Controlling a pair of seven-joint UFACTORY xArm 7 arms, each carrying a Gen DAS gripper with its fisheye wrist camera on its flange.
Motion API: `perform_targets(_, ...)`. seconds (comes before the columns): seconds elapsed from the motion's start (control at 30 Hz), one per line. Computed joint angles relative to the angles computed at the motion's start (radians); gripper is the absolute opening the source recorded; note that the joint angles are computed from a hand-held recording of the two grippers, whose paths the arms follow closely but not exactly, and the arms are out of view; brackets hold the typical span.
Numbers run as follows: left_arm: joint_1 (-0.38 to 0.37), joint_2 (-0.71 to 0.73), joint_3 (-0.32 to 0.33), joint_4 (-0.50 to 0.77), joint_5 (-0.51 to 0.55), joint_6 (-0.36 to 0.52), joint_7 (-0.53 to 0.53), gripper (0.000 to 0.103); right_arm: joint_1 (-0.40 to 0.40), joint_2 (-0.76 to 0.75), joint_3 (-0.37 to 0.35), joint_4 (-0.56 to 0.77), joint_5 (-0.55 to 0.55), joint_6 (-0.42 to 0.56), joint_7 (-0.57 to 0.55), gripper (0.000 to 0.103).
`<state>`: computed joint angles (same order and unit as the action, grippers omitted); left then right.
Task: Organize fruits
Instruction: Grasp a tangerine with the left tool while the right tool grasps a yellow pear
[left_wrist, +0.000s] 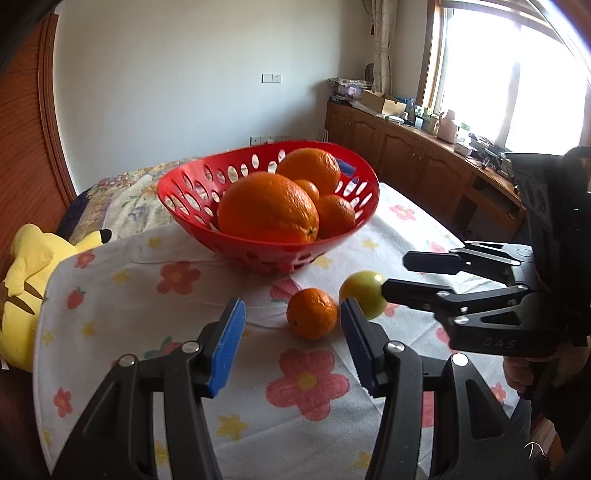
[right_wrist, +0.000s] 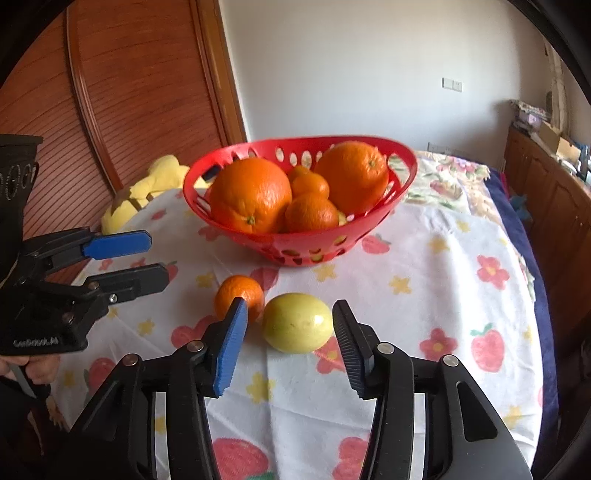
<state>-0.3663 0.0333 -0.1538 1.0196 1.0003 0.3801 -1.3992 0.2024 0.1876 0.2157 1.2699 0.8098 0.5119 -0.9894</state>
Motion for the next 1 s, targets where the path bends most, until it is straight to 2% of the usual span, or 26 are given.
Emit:
perform_targets(0.4, -0.016, 0.034, 0.017, 0.003, -0.027, -0.014, 0.018, 0.054, -0.001, 0.079, 0.014, 0.054, -0.098, 0.011, 0.086, 0.052)
perform_targets(0.67, -0.017, 0.032, 0.021, -0.007, -0.043, -0.012, 0.025, 0.054, 0.0, 0.113, 0.023, 0.076, -0.154, 0.006, 0.134, 0.06)
perform_targets(1.0, -0.021, 0.049, 0.024, 0.003, -0.053, -0.019, 0.028, 0.054, -0.019, 0.142, 0.04, 0.092, -0.18, 0.011, 0.155, 0.061)
